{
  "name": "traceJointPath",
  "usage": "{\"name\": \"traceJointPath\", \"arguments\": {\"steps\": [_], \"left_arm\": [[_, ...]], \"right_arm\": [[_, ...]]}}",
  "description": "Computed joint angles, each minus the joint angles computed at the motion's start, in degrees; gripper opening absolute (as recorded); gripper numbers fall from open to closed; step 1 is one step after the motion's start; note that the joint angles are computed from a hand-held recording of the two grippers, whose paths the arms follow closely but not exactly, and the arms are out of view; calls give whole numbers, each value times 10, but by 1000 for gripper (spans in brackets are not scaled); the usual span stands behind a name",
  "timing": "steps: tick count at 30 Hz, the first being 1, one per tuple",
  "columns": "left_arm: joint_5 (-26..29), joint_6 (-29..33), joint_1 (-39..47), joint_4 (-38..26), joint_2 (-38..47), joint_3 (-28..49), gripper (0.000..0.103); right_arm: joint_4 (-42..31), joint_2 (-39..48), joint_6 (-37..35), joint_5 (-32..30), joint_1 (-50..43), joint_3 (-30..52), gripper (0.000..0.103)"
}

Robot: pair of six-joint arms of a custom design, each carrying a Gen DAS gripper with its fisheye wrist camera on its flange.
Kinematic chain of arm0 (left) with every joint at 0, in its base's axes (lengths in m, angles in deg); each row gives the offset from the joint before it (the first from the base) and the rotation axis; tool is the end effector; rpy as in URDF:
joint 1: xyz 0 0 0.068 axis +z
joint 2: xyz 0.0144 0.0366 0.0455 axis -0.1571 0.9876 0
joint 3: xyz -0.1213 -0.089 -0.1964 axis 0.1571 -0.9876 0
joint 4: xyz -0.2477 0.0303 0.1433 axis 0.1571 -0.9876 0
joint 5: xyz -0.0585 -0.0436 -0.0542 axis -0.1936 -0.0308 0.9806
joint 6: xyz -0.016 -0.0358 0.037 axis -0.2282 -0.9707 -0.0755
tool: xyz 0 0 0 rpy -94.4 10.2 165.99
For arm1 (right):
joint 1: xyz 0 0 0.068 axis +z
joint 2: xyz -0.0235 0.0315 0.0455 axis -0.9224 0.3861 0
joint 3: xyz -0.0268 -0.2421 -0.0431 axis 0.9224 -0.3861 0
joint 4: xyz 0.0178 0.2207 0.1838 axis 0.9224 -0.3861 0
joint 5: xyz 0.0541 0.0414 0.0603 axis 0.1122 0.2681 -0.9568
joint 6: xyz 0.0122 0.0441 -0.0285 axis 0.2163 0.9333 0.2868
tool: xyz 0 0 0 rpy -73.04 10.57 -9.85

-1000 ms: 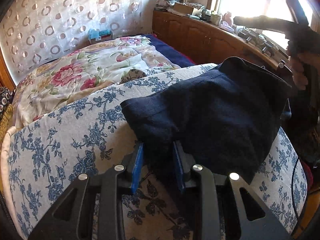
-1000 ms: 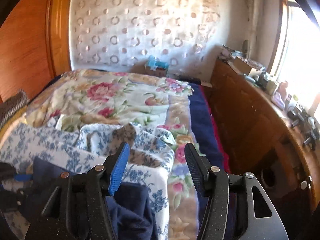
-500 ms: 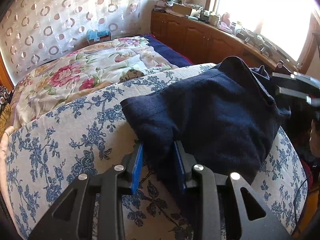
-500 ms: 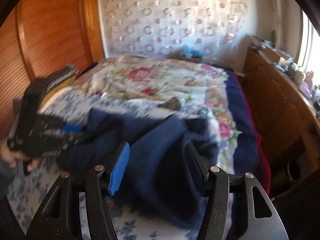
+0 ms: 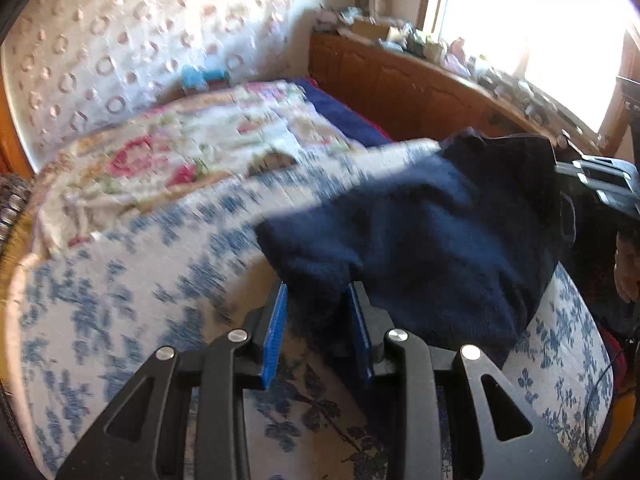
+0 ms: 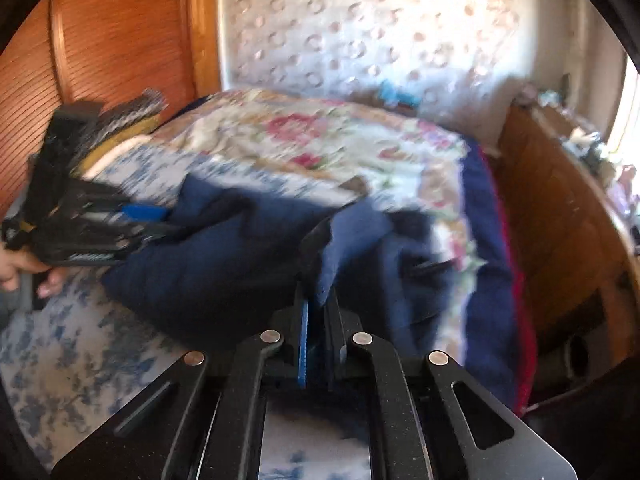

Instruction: Fold small clothes

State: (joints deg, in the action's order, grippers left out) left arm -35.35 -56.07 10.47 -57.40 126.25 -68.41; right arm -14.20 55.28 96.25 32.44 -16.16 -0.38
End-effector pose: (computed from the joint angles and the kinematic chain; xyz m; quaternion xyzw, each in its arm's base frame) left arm 0.1829 0.0448 0.0472 0.1840 0.9144 -0.1297 0.3364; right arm 0.1279 0.1363 0.1257 -0.1871 0.9121 0.0262 0.3638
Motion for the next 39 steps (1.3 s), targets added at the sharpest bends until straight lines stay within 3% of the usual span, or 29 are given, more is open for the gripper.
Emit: {"name": "traceJointPath", "arguments": {"steps": [2, 4, 9, 11, 12, 13, 18, 21, 28, 34, 36, 37, 38, 39], "left_arm": [[18, -4, 20, -5, -11, 5, 30], [19, -3, 27, -11, 39, 39, 30], [5, -17, 9, 4, 144, 93, 30], [8, -27, 3, 0, 155, 102, 30], [12, -29, 2, -3, 156, 105, 30], [20, -29, 3, -7, 159, 110, 30], [33, -31, -4, -20, 160, 114, 40], [18, -34, -20, -24, 199, 132, 44], [2, -60, -44, -1, 191, 120, 47], [38, -50, -32, -24, 216, 145, 46], [52, -45, -27, -36, 224, 154, 27], [59, -39, -23, -41, 222, 154, 21], [64, -35, -21, -46, 218, 155, 8], [72, -28, -16, -52, 208, 151, 7]], "right_arm": [[-17, -35, -13, 16, -46, -2, 3], [-15, -58, -43, 9, -121, -3, 3], [20, -28, -67, -24, -204, -5, 5], [21, -23, -52, -24, -207, -10, 24], [20, -29, -46, -22, -208, -16, 50], [13, -50, -45, -33, -216, -24, 63], [-2, -97, -35, -109, -238, -49, 67], [23, -64, -31, -149, -248, -58, 68], [71, -22, -32, -246, -305, -75, 68], [106, 0, -45, -307, -328, -90, 69], [108, 2, -45, -310, -327, -89, 65], [111, 5, -48, -321, -329, -89, 54], [114, 3, -51, -339, -334, -92, 46], [117, 3, -55, -361, -336, -94, 34]]}}
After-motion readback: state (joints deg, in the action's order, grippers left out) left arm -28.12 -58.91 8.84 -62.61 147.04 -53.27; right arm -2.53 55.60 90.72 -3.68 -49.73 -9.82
